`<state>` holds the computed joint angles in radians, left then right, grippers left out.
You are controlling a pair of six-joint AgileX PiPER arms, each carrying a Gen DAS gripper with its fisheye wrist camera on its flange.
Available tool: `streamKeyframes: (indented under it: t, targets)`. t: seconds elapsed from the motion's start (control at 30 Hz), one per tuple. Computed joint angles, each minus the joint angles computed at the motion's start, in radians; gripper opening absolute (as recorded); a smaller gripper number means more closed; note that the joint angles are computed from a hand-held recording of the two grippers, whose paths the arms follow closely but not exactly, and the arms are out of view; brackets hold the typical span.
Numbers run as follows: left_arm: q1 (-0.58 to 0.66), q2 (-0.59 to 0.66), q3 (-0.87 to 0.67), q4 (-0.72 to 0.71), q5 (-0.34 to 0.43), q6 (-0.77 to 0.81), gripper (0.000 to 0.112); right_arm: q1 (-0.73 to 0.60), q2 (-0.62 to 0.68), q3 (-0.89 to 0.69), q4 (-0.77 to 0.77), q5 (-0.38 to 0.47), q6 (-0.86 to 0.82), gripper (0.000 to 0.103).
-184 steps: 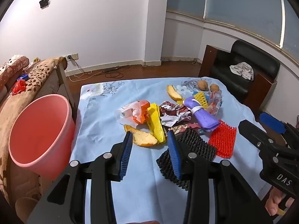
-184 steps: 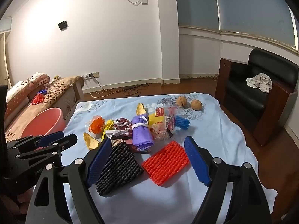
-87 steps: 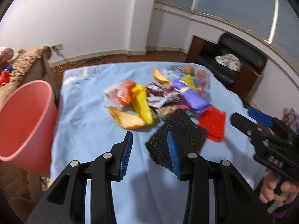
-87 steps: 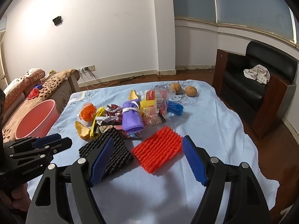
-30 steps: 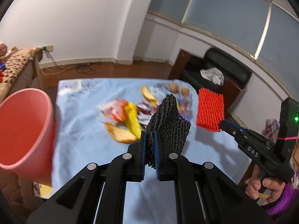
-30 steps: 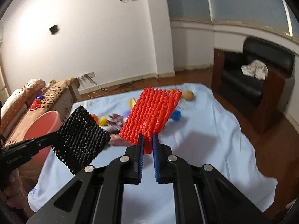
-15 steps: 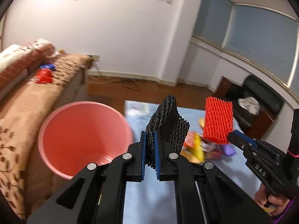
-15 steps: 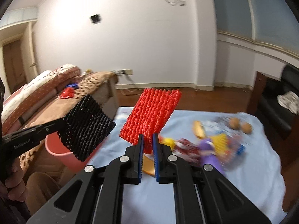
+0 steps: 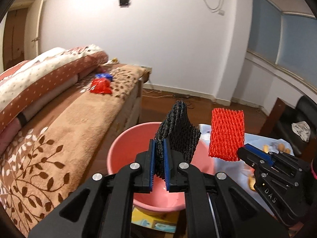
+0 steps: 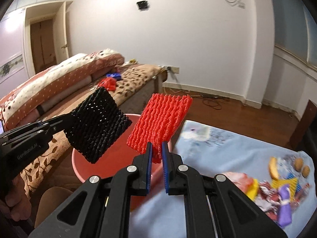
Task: Collect trash
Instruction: 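Carry both pads over the pink bucket and open both tools to drop them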
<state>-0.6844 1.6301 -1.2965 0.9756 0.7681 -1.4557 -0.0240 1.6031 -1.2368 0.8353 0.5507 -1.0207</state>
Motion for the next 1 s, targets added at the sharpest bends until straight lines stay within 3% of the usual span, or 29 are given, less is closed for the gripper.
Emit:
streamKeyframes:
  t: [0.5, 0.57, 0.73, 1.0]
  targets:
    - [0.125, 0.04, 0.049, -0.114, -0.108, 0.051, 0.008, 0.131, 0.168, -0.106, -0.179, -0.023, 0.167, 0.011]
    - [0.129, 0.043, 0.049, -0.125, -0.117, 0.055, 0.01, 0.135, 0.179, -0.113, -0.177, -0.02, 0.166, 0.014]
    - [0.132, 0.046, 0.047, -0.131, -0.132, 0.064, 0.028, 0.125, 0.184, -0.117, -0.148, -0.008, 0.14, 0.03]
    - [0.106, 0.043, 0.023, -0.132, -0.109, 0.058, 0.03, 0.082, 0.14, -0.09, -0.088, 0.014, 0.084, 0.034]
